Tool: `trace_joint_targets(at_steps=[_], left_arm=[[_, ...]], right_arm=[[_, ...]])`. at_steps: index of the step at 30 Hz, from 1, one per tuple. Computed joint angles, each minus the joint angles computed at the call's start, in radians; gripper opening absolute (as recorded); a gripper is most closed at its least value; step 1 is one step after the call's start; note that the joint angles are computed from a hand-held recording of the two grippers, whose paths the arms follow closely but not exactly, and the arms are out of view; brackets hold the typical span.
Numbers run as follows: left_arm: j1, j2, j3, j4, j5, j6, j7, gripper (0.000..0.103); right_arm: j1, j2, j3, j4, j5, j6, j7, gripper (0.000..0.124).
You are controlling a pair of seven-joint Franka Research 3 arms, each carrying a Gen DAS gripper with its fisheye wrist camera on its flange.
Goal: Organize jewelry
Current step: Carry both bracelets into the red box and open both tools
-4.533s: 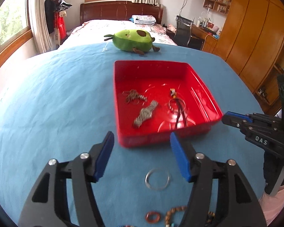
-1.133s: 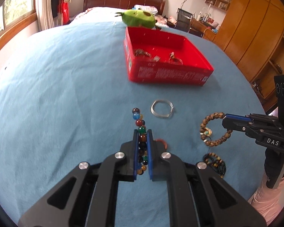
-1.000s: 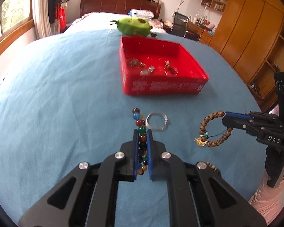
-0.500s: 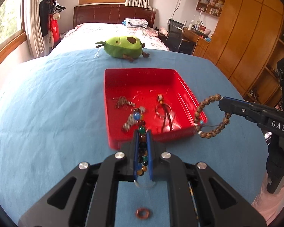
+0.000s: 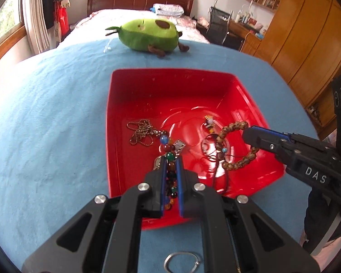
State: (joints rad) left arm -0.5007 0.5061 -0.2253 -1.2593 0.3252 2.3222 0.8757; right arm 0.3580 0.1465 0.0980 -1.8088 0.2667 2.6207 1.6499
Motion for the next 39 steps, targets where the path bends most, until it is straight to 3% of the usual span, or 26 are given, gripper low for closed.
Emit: trace_joint_targets(at_steps=[11, 26, 29, 31, 37, 39], left_arm=[[-0.02, 0.107, 0.032, 0.139, 0.021, -0.084, -0.008, 0.007], [-0.019, 0.12, 0.036, 0.147, 0.015, -0.1, -0.014, 0.008], [-0.026, 0.125, 0.043, 0.155, 0.031, -0.102, -0.015, 0.018], [-0.028, 0.115, 0.045, 0.14, 0.038, -0.086, -0.02, 0.038], [-0.029, 0.066, 0.047, 0.078, 0.07, -0.043, -0.048, 0.039], [-0.037, 0.048, 0.056, 0.057, 0.097, -0.036, -0.074, 0.044]], right_arm=[[0.008, 0.037, -0.025, 0.015, -0.119, -0.021, 0.104, 0.012], [0.017, 0.065, -0.037, 0.043, -0.179, -0.049, 0.155, 0.013], [0.029, 0.062, -0.051, 0.036, -0.24, -0.043, 0.198, 0.018], [0.028, 0.055, -0.052, 0.028, -0.256, -0.035, 0.211, 0.026], [0.015, 0.021, -0.045, -0.008, -0.254, -0.01, 0.211, 0.026], [0.014, 0.005, -0.044, -0.022, -0.262, -0.001, 0.217, 0.026]])
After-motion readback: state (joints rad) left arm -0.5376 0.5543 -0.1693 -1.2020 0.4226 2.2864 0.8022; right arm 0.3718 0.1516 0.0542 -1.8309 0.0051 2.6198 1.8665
